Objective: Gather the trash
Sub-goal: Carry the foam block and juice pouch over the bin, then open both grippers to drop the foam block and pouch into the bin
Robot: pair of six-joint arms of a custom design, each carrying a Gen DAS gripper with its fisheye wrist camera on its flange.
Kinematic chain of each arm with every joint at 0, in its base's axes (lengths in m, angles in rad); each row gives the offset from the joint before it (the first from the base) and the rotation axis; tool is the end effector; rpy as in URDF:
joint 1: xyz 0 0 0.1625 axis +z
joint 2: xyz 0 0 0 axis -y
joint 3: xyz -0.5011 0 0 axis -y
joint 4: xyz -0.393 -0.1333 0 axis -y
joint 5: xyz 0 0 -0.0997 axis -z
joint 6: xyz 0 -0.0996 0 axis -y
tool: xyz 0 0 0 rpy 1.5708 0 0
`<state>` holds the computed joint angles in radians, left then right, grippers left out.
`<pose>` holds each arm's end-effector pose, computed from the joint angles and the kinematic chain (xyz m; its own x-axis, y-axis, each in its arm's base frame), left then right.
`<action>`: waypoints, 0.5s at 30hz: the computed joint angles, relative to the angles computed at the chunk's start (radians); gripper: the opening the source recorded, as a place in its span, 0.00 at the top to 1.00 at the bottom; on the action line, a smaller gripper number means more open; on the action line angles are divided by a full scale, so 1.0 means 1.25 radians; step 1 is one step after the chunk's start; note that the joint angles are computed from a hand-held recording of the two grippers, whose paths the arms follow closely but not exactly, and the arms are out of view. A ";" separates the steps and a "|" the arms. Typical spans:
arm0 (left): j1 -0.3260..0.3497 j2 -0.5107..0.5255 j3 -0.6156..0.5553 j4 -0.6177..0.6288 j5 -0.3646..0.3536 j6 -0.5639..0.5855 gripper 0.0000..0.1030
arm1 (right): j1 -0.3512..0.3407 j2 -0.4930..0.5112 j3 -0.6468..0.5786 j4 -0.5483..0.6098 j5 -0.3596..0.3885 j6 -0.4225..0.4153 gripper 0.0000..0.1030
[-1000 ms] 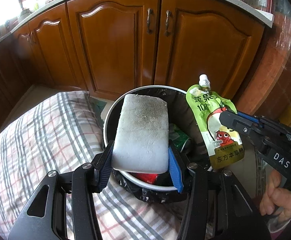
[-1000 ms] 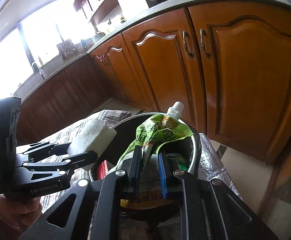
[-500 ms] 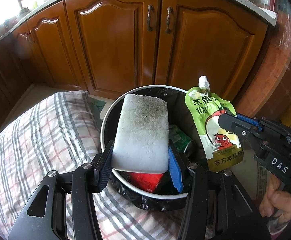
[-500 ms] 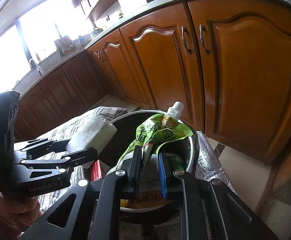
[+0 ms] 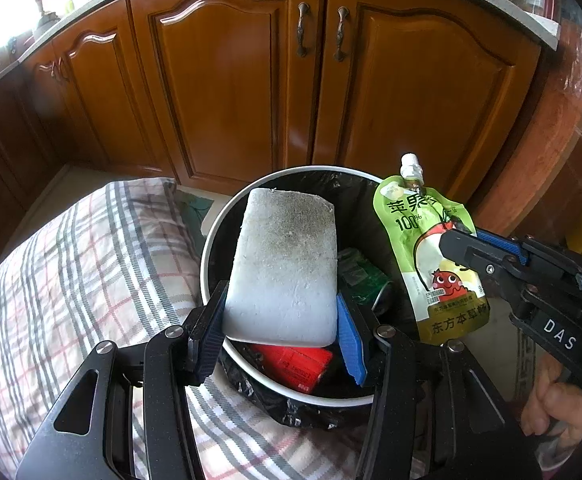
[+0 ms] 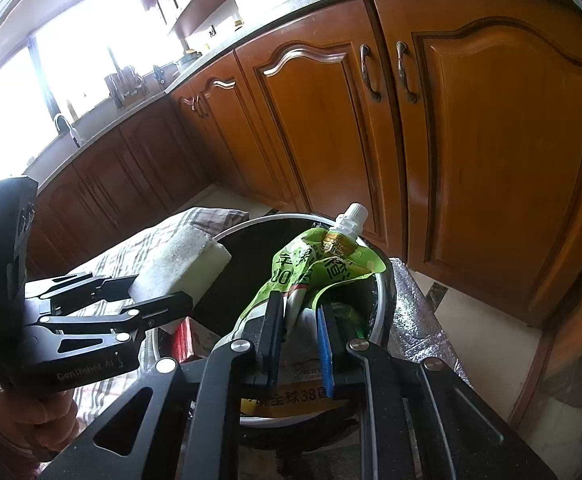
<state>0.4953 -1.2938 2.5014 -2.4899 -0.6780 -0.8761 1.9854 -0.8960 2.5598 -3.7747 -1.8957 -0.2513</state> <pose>-0.2116 -0.3540 0.1889 -0.7140 0.0706 -0.6965 0.4607 0.7966 -0.3915 0.2583 -0.3349 0.1328 -0.8183 -0.4194 0.3930 -0.5668 0.7028 -0.4300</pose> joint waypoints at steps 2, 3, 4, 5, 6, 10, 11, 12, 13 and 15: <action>0.002 0.002 -0.001 -0.001 0.000 0.003 0.53 | 0.000 0.002 -0.001 0.001 -0.003 -0.002 0.84; 0.002 0.003 -0.001 0.000 -0.001 0.003 0.53 | 0.001 0.002 -0.003 0.004 -0.004 -0.002 0.84; 0.004 0.004 -0.003 0.000 -0.002 0.005 0.53 | 0.000 0.001 -0.001 0.003 -0.005 -0.002 0.84; 0.005 0.007 -0.003 -0.003 -0.002 0.007 0.53 | 0.001 0.001 -0.002 0.005 -0.006 -0.002 0.84; 0.007 0.008 -0.004 -0.002 -0.002 0.008 0.53 | 0.001 0.002 -0.001 0.003 -0.007 -0.002 0.84; 0.013 0.011 -0.005 -0.009 -0.005 0.009 0.53 | -0.001 0.001 -0.003 0.009 -0.008 -0.001 0.84; 0.015 0.011 -0.005 -0.011 -0.007 0.011 0.53 | -0.001 0.000 -0.004 0.011 -0.008 0.000 0.84; 0.017 0.012 -0.005 -0.015 -0.007 0.013 0.53 | -0.002 -0.001 -0.005 0.015 -0.008 0.001 0.84; 0.020 0.012 -0.006 -0.018 -0.008 0.016 0.53 | -0.002 -0.001 -0.006 0.017 -0.009 0.003 0.84; 0.022 0.014 -0.006 -0.022 -0.009 0.021 0.53 | -0.003 -0.002 -0.008 0.025 -0.008 0.003 0.84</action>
